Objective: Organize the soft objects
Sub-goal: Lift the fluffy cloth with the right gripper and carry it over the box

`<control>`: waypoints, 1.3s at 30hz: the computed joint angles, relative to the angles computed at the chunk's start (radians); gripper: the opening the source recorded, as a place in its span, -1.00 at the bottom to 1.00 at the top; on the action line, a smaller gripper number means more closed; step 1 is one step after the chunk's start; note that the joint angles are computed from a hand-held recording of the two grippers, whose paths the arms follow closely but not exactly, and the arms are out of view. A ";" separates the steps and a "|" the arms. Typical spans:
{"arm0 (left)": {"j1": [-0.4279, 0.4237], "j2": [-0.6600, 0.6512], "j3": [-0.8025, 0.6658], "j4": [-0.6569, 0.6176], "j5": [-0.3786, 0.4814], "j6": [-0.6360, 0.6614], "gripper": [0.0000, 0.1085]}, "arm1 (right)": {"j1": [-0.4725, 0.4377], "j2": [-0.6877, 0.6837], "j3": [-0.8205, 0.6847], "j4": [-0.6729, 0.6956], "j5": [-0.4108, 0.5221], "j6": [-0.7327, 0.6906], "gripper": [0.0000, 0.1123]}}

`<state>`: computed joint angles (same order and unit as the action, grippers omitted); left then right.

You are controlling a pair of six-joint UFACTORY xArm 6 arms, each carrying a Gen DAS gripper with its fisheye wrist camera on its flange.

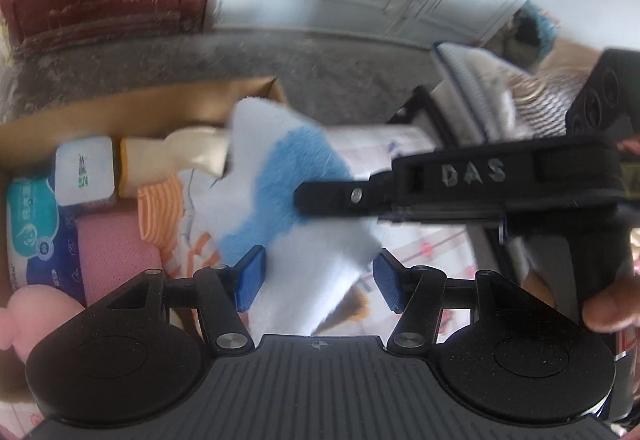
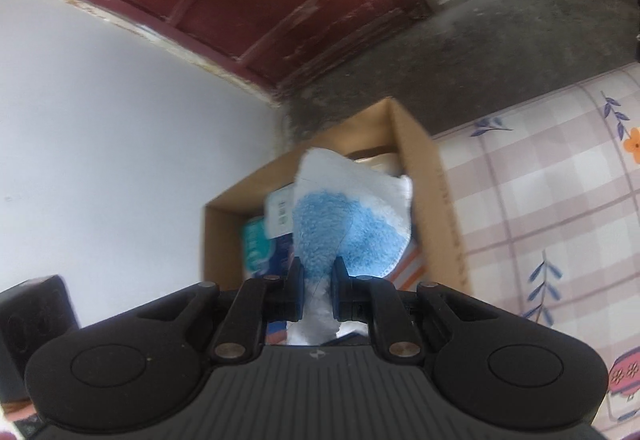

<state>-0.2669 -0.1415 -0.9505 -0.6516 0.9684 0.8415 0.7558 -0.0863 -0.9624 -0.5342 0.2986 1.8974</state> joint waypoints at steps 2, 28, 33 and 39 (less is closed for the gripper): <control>0.004 0.015 0.009 0.017 -0.011 -0.005 0.06 | -0.006 0.019 0.000 0.050 0.033 -0.072 -0.75; 0.181 -0.041 0.020 0.007 0.062 -0.064 0.09 | 0.036 0.250 -0.490 0.241 0.528 -0.692 -0.65; 0.214 -0.048 0.028 0.010 0.070 -0.061 0.09 | 0.009 0.484 -0.724 0.444 0.646 -0.992 -0.66; 0.258 -0.053 0.034 -0.017 0.081 -0.029 0.09 | -0.002 0.720 -1.062 0.564 1.068 -1.180 -0.66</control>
